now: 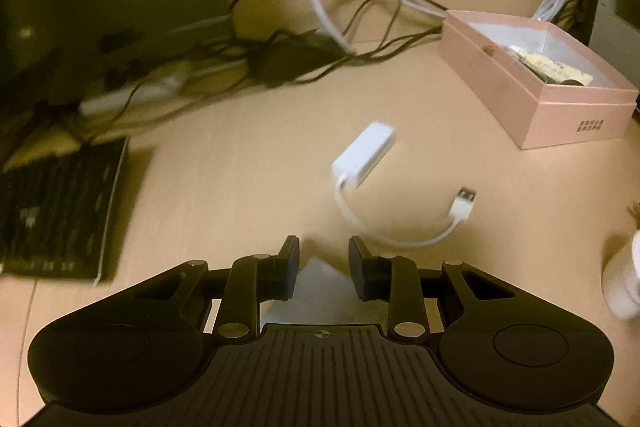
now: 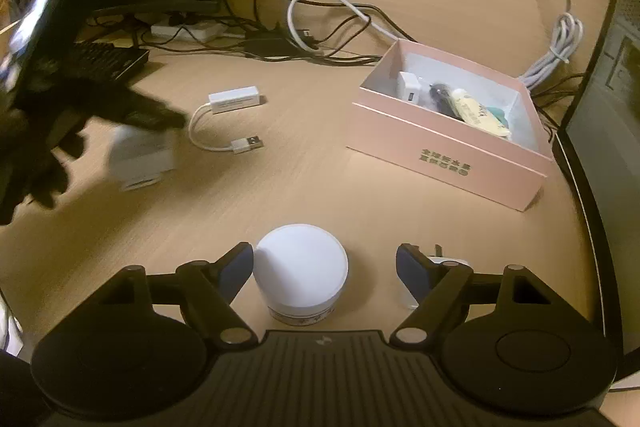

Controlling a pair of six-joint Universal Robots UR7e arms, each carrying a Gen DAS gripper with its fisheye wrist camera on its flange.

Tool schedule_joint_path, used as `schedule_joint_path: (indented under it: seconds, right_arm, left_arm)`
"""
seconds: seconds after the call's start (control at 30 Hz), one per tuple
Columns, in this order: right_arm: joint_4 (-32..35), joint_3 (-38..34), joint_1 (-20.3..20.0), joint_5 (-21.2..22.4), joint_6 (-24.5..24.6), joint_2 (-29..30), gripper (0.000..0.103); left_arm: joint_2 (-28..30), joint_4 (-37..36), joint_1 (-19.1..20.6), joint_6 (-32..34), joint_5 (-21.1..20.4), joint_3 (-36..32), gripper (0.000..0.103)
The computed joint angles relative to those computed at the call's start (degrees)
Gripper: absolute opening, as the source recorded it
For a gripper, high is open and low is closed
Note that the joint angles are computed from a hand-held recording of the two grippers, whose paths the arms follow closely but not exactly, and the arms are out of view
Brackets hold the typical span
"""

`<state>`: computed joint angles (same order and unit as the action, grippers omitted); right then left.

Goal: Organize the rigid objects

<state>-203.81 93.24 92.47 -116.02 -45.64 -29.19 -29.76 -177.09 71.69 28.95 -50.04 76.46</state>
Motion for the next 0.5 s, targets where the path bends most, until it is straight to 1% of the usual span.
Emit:
schedule_joint_path:
  seconds: [0.03, 0.1, 0.13, 0.17, 0.2, 0.23, 0.27, 0.33, 0.4, 0.5]
  right_arm:
    - [-0.09, -0.06, -0.07, 0.01, 0.12, -0.01, 0.08]
    - [0.05, -0.1, -0.2, 0.17, 0.51, -0.11, 0.08]
    - [0.29, -0.2, -0.27, 0.32, 0.66, -0.14, 0.08]
    - [0.41, -0.29, -0.3, 0.4, 0.74, -0.11, 0.08]
    - [0.53, -0.41, -0.29, 0.45, 0.72, -0.06, 0.08]
    - [0.49, -0.43, -0.25, 0.44, 0.48, -0.02, 0.08]
    - [0.37, -0.38, -0.2, 0.41, 0.2, 0.01, 0.08]
    - [0.2, 0.29, -0.17, 0.49, -0.28, -0.27, 0.08]
    - [-0.09, 1.0, -0.16, 0.48, -0.85, -0.65, 0.08]
    - [-0.44, 2.86, -0.51, 0.98, -1.58, -2.05, 0.08]
  left_arm:
    - [-0.82, 0.69, 0.4, -1.2, -1.84, 0.23, 0.029]
    - [-1.96, 4.09, 1.09, -3.82, -7.12, -1.02, 0.029]
    - [-1.93, 7.43, 1.49, -5.29, -10.24, -3.06, 0.028]
    - [-1.53, 10.14, 1.64, -5.99, -12.04, -5.02, 0.029]
    - [-0.44, 13.35, 1.68, -5.9, -12.95, -7.83, 0.029]
    - [1.06, 15.3, 1.53, -5.14, -12.6, -10.63, 0.031]
    - [3.28, 16.42, 1.27, -4.04, -10.97, -14.14, 0.03]
    - [6.63, 20.07, 0.97, -4.28, -8.18, -19.94, 0.028]
    - [9.5, 25.13, 1.2, -5.15, -7.93, -25.81, 0.029]
    - [11.87, 28.97, 0.93, -4.93, -6.43, -29.97, 0.031]
